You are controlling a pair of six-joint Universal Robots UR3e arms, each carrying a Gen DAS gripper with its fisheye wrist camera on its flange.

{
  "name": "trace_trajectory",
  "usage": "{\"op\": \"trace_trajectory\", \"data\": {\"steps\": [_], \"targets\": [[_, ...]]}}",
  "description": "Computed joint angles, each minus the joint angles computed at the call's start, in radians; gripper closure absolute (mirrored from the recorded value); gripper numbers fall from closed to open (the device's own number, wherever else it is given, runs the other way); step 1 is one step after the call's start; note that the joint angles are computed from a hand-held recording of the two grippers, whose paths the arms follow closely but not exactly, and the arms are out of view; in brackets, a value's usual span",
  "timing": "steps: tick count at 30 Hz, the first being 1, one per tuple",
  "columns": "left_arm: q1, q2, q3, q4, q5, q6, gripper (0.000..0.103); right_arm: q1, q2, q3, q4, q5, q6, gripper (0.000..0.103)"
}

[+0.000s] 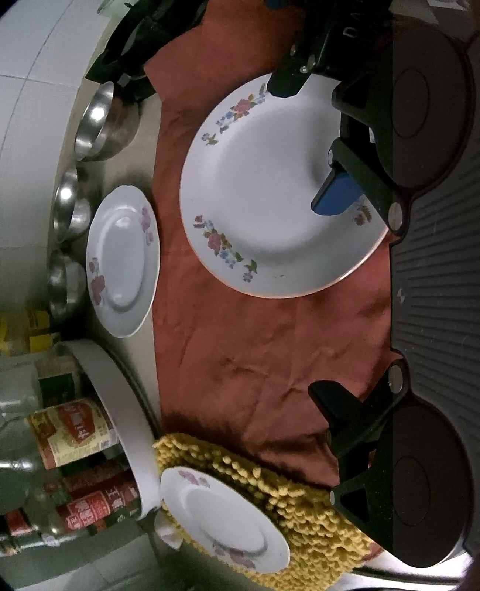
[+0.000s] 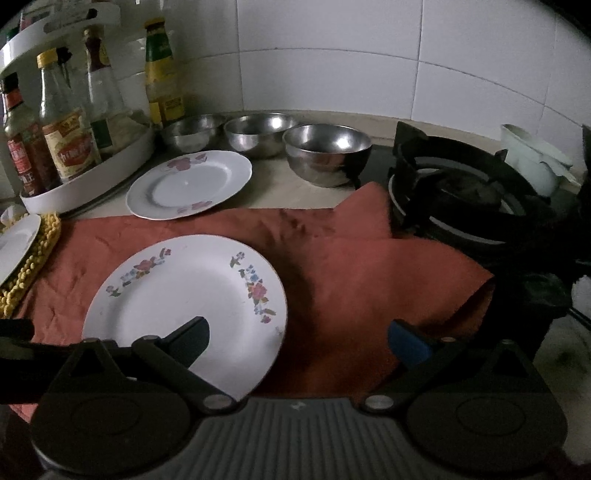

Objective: Organize plates and bowls

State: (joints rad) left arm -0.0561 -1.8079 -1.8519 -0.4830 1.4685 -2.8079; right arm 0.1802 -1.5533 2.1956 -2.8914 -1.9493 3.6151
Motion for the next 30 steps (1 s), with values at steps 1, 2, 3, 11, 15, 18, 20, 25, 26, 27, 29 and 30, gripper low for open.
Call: {"op": "trace_trajectory", "data": {"steps": [1,2,3,11,15,18,20,25,26,27,29,30], "targets": [[0.002,-0.010,0.010,-0.003,-0.007,0.003,0.005,-0.005,0.006,0.002,-0.013,0.005,-0.004,0.003],[0.005,-0.020,0.021,-0.006,-0.020,0.009,0.005,-0.009,0.009,0.003,-0.022,0.011,-0.007,0.003],[0.007,-0.030,0.035,-0.014,-0.030,0.016,0.005,-0.014,0.013,-0.001,-0.019,0.017,-0.007,0.003],[0.005,-0.100,0.115,-0.048,-0.069,0.075,0.005,-0.053,0.018,-0.029,0.008,0.054,0.014,0.010],[0.010,-0.111,0.121,-0.048,-0.081,0.083,0.005,-0.090,0.005,-0.011,0.019,0.130,0.016,0.017],[0.012,-0.108,0.111,-0.045,-0.092,0.082,0.005,-0.095,0.005,-0.002,0.019,0.138,0.020,0.018],[0.017,-0.108,0.111,-0.048,-0.101,0.083,0.005,-0.097,-0.002,0.000,0.019,0.142,0.017,0.021],[0.038,-0.116,0.129,-0.077,-0.135,0.093,0.004,-0.133,-0.013,0.030,-0.007,0.223,0.006,0.036],[0.045,-0.118,0.131,-0.083,-0.145,0.091,0.004,-0.147,-0.016,0.039,-0.010,0.255,0.007,0.038],[0.053,-0.121,0.135,-0.091,-0.159,0.089,0.004,-0.145,-0.014,0.041,-0.020,0.258,0.010,0.040],[0.071,-0.128,0.145,-0.114,-0.191,0.083,0.004,-0.143,-0.006,0.037,-0.028,0.265,0.001,0.042],[0.075,-0.131,0.146,-0.112,-0.201,0.084,0.004,-0.143,-0.004,0.033,-0.026,0.266,0.001,0.042]]}}
